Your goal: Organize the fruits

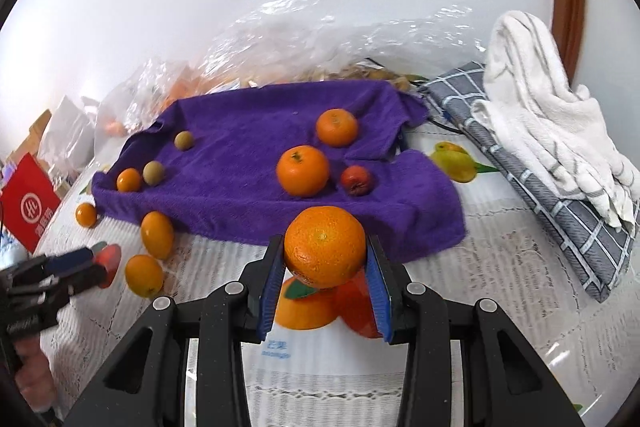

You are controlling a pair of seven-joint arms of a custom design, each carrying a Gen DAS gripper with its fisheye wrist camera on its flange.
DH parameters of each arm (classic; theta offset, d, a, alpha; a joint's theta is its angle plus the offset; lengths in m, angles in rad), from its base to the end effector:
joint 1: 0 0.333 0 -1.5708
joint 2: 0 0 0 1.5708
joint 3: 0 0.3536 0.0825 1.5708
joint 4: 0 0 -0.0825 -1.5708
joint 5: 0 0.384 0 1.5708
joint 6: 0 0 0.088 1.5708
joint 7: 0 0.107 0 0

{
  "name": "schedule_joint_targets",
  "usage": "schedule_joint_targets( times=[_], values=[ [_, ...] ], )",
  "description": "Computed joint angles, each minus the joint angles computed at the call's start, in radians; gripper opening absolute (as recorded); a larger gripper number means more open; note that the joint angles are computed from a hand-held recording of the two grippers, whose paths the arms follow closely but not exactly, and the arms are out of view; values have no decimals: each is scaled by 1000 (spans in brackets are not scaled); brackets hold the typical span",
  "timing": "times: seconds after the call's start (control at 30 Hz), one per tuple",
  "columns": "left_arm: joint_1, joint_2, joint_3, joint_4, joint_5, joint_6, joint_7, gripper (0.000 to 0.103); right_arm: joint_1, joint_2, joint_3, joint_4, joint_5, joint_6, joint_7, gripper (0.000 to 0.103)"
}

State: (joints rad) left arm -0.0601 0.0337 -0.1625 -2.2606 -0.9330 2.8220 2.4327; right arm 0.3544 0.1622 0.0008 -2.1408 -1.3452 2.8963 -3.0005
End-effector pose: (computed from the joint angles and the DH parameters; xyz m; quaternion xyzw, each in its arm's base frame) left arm 0.5486 -0.0825 0.4280 -0.5723 0.7456 -0.3278 0.0950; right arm 0.5248 0.2564 0.3995 -0.6106 0.6868 -0.2553 0.3006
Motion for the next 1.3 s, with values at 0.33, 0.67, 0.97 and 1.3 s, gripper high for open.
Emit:
schedule_joint_targets(
  times=[0.33,0.67,0.97,1.3],
  values=[
    [-24,44,-43,9,90,57,-115,51,-29,-12,-1,-10,-53,41,94,39],
    [-12,30,-65,7,-46,61,39,34,-16,19,-5,9,-16,74,50,39],
    [-31,17,-41,35,-329,165,230,34,4,19,-13,18,-86,49,95,39],
    [-43,43,-57,86,-554,318,436,34,-2,20,1,21,-122,32,114,39]
  ],
)
